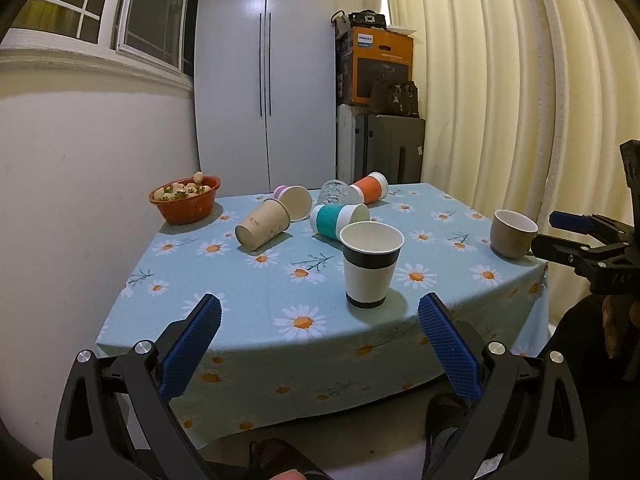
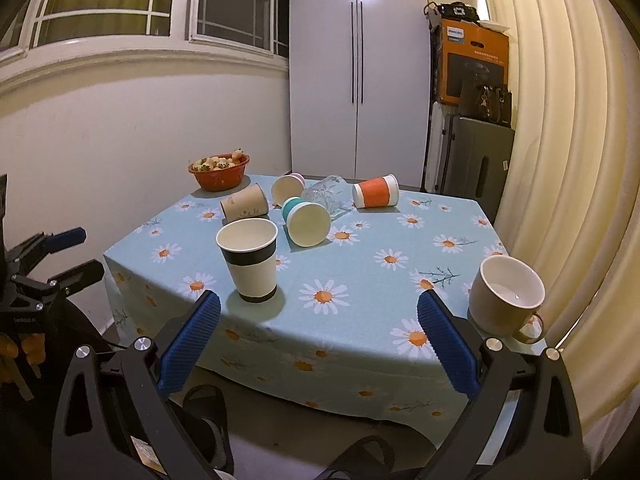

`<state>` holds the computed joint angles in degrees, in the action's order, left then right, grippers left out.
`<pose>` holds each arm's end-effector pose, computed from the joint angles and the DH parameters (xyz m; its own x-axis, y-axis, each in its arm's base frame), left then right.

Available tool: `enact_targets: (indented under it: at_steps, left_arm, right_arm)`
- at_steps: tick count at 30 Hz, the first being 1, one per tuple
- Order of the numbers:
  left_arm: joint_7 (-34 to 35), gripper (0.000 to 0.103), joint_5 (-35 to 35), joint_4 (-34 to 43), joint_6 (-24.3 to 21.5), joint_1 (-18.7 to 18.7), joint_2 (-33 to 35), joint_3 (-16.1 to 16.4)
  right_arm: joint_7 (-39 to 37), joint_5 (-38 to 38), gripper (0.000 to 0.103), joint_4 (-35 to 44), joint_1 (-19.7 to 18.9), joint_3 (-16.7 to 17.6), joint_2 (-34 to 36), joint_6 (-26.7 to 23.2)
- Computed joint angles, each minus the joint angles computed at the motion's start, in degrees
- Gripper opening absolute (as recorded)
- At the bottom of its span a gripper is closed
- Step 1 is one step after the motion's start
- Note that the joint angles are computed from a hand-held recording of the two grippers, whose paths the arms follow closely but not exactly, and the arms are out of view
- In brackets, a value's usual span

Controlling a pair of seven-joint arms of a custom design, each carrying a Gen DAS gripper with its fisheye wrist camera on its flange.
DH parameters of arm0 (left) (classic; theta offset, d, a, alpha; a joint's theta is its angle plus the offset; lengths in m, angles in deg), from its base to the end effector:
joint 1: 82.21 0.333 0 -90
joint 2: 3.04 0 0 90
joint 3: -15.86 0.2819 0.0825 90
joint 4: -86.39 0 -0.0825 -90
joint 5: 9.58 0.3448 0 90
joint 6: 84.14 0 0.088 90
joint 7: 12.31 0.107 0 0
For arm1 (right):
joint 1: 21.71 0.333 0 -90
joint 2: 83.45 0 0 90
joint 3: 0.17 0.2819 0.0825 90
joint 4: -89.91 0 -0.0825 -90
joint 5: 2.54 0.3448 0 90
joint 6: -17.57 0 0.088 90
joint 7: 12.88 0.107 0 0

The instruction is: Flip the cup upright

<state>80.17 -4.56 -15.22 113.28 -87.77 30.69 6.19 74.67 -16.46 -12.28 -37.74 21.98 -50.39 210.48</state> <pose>0.6411 -0.1626 0.3669 -0.3142 -0.9493 -0.0072 -0.4335 0.1502 -0.8885 0.6568 0.0494 0.3796 0.2334 -0.9723 0.0091 -0.4730 -0.1217 -0.8726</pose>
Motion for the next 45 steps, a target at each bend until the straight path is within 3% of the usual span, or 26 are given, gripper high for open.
enact_targets:
  at_steps: [7,19,45]
  left_arm:
    - [-0.5,0.097,0.8,0.1,-0.4,1.4,0.1,-1.4]
    - [-0.7,0.097,0.5,0.6,-0.5,0.5,0.5,-0.2]
    - [-0.5,0.097,-0.5,-0.4,-0.7,-0.6,-0.4,0.7]
  right_arm:
    - [-0.1,0.5,0.098,0.0,4.2,-4.3,-0.4,0.7]
    - [1.1,0.4,0.098,0.4,2.8,-3.1,0.1,0.5]
    - [0.9,0.5,0.098,0.2,3.8,-4.3,-0.1,0.8]
